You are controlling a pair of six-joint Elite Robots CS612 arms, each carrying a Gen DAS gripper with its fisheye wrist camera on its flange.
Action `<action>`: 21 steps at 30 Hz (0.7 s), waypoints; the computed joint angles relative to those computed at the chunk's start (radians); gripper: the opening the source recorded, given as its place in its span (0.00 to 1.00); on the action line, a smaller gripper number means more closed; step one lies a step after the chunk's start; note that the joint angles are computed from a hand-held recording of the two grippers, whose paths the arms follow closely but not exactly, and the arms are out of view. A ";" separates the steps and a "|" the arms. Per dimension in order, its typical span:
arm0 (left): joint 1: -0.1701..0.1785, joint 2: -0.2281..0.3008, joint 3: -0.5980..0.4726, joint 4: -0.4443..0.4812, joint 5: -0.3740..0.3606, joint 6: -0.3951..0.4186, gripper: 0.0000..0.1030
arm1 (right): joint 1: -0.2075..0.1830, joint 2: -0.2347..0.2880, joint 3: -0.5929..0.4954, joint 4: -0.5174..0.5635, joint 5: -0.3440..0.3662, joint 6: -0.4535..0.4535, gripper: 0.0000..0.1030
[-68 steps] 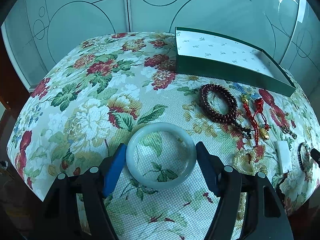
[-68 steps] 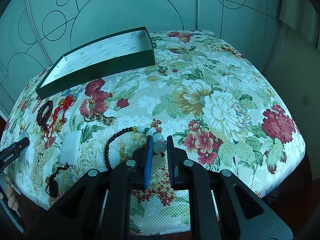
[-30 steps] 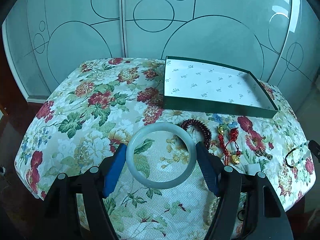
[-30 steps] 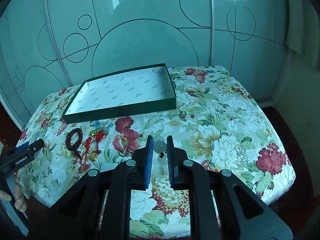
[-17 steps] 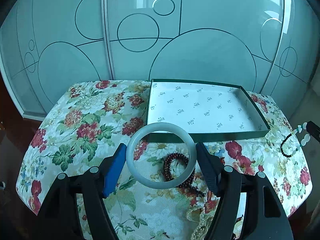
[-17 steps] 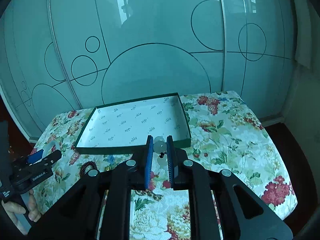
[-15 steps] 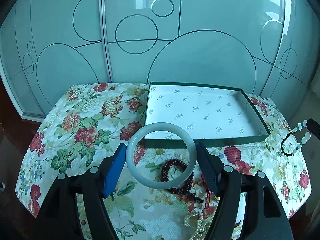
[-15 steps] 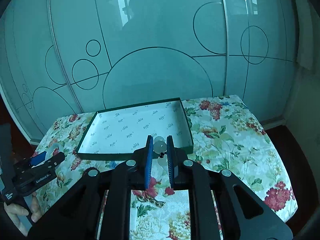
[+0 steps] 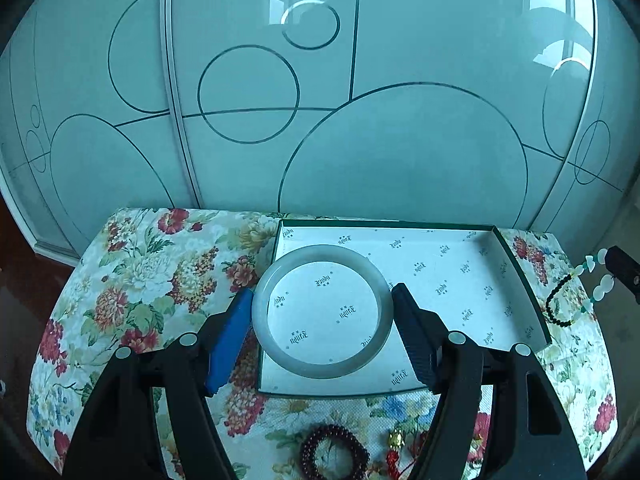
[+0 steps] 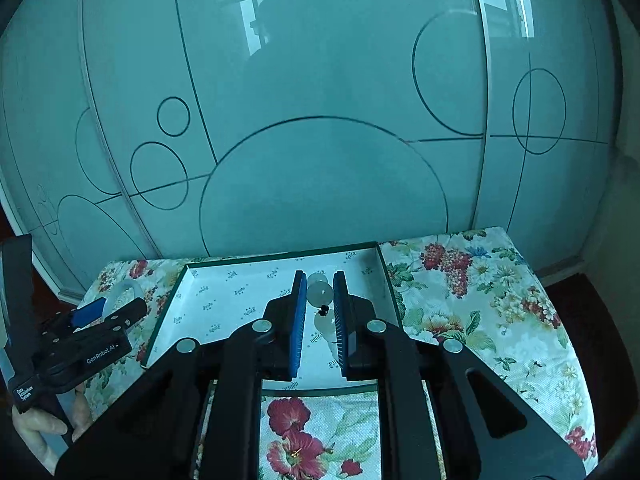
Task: Organize jewelry
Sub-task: 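Carry the bangle in the left gripper into the green box while the right gripper carries the bracelet there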
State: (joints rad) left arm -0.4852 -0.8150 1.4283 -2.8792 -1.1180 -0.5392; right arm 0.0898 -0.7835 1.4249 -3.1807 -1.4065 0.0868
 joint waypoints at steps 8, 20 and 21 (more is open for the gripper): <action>0.020 0.097 -0.114 0.124 -0.028 0.003 0.68 | 0.000 0.103 -0.118 0.186 -0.023 0.029 0.13; 0.033 0.164 -0.191 0.227 -0.072 -0.002 0.69 | 0.004 0.155 -0.171 0.272 -0.051 0.012 0.15; 0.030 0.165 -0.190 0.220 -0.057 0.006 0.70 | 0.003 0.157 -0.173 0.274 -0.050 0.012 0.15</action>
State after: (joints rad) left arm -0.4556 -0.6501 1.2387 -2.6596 -1.1746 -0.5332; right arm 0.0929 -0.6268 1.2518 -2.9072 -1.4562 0.0988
